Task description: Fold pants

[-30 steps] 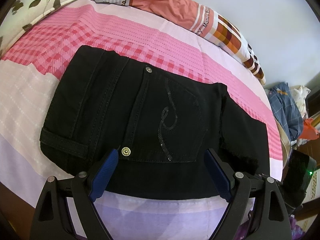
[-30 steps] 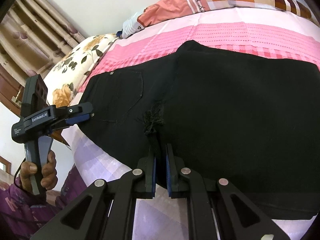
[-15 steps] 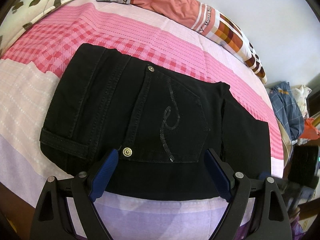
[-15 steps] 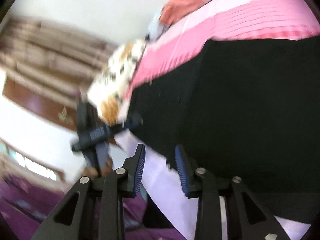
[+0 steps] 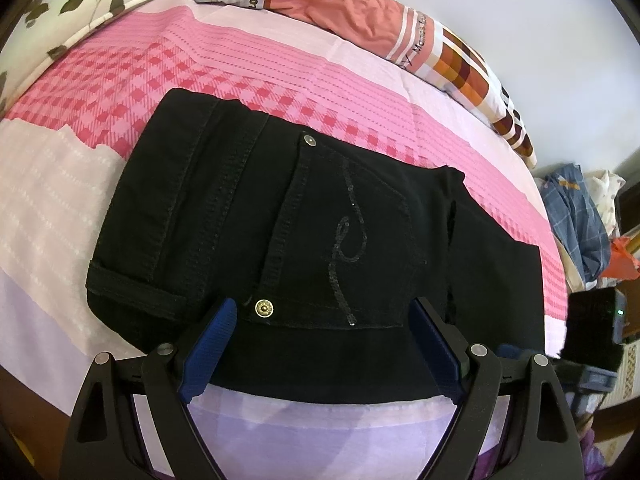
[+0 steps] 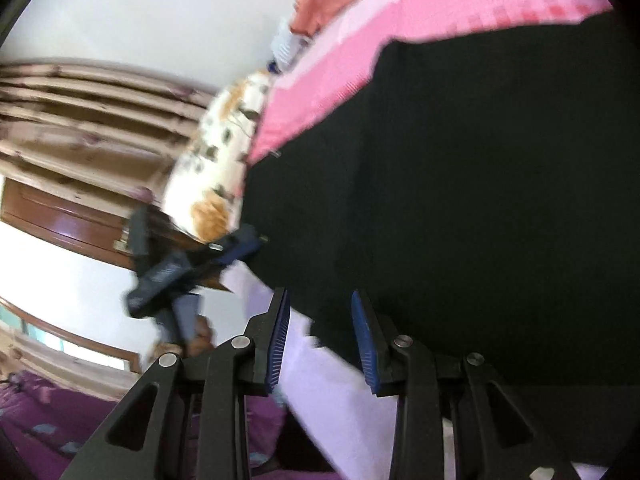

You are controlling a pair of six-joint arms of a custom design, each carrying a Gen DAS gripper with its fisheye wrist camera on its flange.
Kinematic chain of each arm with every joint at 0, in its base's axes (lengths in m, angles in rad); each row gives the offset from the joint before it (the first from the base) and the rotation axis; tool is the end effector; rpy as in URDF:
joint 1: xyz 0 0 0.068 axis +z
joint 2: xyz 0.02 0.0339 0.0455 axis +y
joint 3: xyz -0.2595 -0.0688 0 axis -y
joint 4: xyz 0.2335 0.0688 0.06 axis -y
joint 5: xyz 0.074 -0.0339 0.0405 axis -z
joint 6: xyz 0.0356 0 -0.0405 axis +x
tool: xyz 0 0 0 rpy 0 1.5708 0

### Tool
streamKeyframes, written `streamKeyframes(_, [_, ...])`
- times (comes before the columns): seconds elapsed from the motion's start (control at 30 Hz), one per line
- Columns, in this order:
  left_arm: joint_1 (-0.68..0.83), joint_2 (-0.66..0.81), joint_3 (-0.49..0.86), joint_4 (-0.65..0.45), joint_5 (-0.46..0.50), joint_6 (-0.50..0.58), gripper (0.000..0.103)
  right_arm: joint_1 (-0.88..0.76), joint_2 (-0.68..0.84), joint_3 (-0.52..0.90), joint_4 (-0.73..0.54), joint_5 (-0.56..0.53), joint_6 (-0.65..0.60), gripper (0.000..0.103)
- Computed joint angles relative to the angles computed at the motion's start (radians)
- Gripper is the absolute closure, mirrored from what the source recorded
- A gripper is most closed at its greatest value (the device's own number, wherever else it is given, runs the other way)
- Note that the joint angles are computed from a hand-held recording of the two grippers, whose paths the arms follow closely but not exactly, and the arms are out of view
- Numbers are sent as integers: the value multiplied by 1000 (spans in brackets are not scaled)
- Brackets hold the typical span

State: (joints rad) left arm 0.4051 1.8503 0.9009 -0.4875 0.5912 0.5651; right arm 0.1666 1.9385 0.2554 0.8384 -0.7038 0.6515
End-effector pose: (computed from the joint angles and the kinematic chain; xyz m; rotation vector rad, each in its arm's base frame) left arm 0.2745 0.0961 0.1054 0.2687 2.6665 -0.6380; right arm 0.2071 0.0582 0.0413 0.2599 2.4934 1.2116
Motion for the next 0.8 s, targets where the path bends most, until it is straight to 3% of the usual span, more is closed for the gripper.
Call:
streamKeyframes(0.13, [21, 3, 51, -55, 5, 5, 16, -62, -6, -37, 99, -57, 47, 71])
streamKeyframes(0.3, [100, 8, 131, -112, 23, 13, 16, -83, -248, -86, -73, -34, -28, 71])
streamKeyframes(0.47, [171, 91, 230, -150, -18, 27, 16, -39, -226, -77, -105, 11, -70, 65])
streamKeyframes(0.6, [218, 211, 354, -272, 0, 40, 16, -8, -119, -45, -102, 42, -82, 65])
streamKeyframes(0.7, [235, 310, 456, -407, 37, 92, 16, -41, -192, -72, -112, 17, -79, 65])
streamKeyframes(0.8, [240, 375, 510, -464, 52, 115, 16, -63, -267, -81, -141, 15, -63, 61])
